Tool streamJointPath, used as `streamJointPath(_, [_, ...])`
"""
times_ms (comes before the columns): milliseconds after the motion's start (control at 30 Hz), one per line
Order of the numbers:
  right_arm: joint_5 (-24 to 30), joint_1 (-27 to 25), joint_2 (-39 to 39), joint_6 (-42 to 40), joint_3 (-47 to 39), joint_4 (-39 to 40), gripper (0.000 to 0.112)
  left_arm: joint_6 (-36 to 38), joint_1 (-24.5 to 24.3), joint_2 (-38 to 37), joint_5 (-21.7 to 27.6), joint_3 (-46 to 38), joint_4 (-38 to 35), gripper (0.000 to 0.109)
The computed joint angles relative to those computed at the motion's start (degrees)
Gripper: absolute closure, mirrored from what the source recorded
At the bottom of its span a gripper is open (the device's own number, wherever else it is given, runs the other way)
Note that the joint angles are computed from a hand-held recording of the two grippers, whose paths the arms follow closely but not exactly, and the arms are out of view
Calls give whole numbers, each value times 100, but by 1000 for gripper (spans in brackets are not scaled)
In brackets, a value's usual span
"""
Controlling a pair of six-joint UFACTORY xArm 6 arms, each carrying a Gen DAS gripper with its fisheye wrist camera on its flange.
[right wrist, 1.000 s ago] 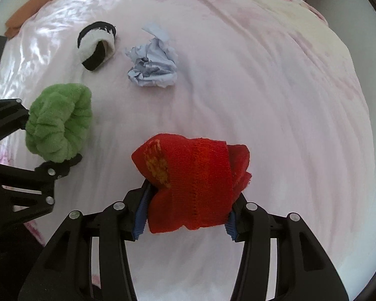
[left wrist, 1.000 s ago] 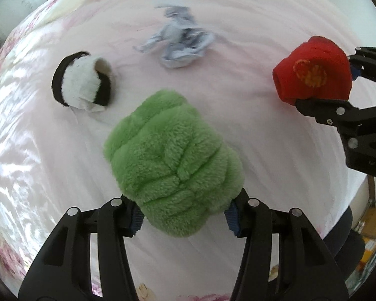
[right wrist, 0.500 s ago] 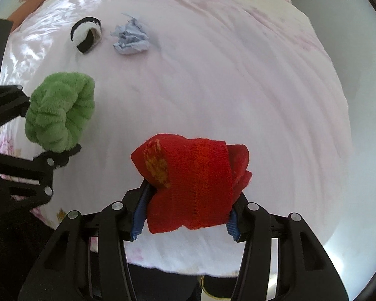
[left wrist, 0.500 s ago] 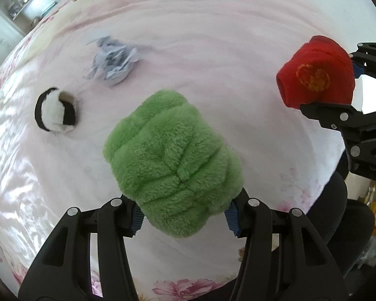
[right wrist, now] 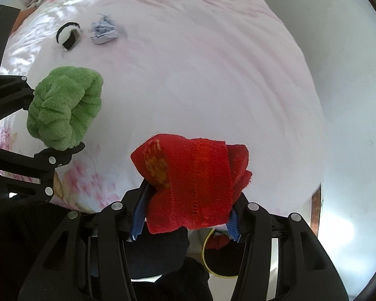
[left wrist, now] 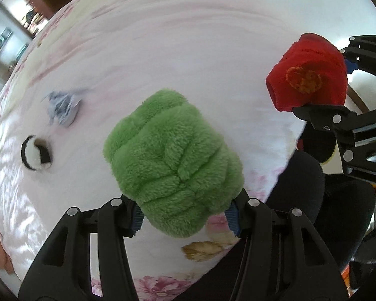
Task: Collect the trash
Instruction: 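Carry the green sock and red sock over the trash bin, then open both tools to drop the socks into the bin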
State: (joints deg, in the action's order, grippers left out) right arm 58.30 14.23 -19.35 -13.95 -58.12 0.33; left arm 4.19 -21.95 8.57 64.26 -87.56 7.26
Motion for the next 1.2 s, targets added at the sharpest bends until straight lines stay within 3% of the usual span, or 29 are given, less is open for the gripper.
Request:
streamJointPath(867, [440, -2313, -2358, 98, 1872, 197, 63, 935, -1513, 510, 161, -612, 1, 57])
streamJointPath(1200, [382, -3434, -2754, -209, 2242, 411, 63, 1459, -2007, 1436, 188, -1518, -256, 57])
